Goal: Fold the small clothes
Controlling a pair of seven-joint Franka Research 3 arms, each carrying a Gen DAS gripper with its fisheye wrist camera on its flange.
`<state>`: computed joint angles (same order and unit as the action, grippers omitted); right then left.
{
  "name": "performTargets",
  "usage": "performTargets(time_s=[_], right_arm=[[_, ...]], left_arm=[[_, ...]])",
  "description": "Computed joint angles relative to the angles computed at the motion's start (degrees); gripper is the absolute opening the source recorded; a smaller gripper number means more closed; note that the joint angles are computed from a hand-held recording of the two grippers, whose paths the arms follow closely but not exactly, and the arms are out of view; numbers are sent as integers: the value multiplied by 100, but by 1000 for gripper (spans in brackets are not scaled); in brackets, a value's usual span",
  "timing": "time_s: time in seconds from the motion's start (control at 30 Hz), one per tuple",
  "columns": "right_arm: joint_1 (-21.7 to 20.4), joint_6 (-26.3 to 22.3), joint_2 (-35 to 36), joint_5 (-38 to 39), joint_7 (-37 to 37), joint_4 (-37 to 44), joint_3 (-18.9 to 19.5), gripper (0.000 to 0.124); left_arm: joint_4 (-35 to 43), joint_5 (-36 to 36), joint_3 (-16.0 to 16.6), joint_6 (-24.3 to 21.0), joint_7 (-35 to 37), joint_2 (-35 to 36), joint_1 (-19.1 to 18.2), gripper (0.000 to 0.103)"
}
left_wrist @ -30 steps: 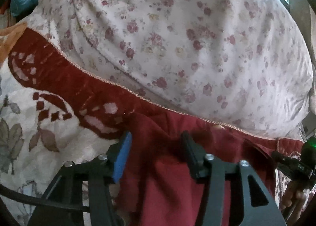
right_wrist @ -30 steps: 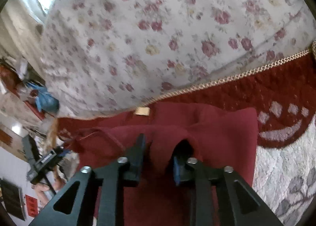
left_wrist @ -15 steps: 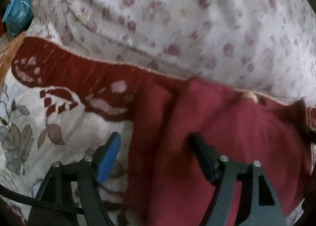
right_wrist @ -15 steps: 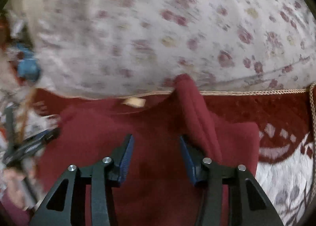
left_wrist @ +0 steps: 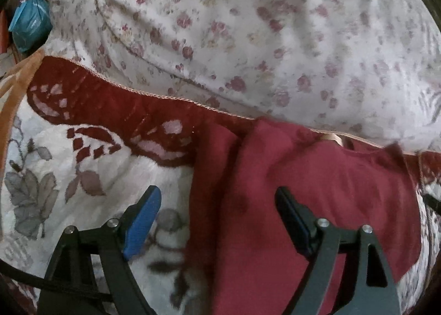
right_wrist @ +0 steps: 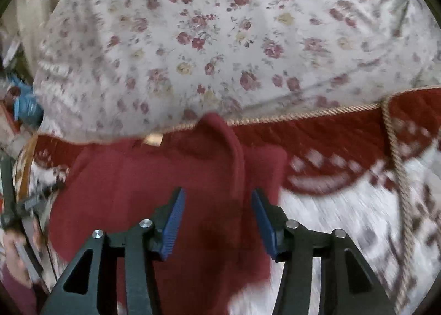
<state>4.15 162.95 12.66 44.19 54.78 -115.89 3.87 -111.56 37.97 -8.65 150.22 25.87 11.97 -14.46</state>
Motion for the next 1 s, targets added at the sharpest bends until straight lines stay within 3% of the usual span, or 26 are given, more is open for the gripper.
performTargets(time_s=[0.07,0.13,0.2,0.3,0.37,0.4,0.53,0.63,0.7,0.83,0.9,1.0], right_arm=[[-4,-10,-259,-60,-139,-378,-24,55],[199,46,-388,-631,184,-745,-150,52],[253,154,-450,-753,48,-993,-119,15],[295,518,-686,-619,-236,-1317,-13,8],[296,627,-835,-419,-419,-1468,-39,7],[336,628,-845,-697,-202,-1538,-133,7],[545,582,-817,-2076,1035,-1608,-399,8],[628,735,-1087,-2661,1936,-1669,-420,20],[645,749,-1182,-1951,1369,-1580,-243,39],[871,6,-731,-588,69,-693,125,41],[1031,-126,-327,-750,118,-228,227,41],[1466,-88,563,-1693,688,698,195,41]], left_arm=[[-181,58,-25,-33,-18,-185,-29,84],[-355,-9,-87,-115,22,-365,-25,84],[-521,-182,-170,-275,101,-568,-16,84],[-990,-252,-256,-322,-17,-1059,6,84],[-1414,-209,-295,-123,-273,-1353,71,85],[-1502,-264,-320,-106,-314,-1388,102,86],[-1716,-763,-331,25,-101,-1269,206,86],[-1850,-961,-296,365,59,-1229,280,86],[-1827,-1093,-294,424,173,-1185,303,86],[-1753,-1000,-307,421,178,-1095,297,86],[-1784,-990,-299,466,176,-1099,299,86],[-1808,-1121,-283,530,272,-1087,320,88]])
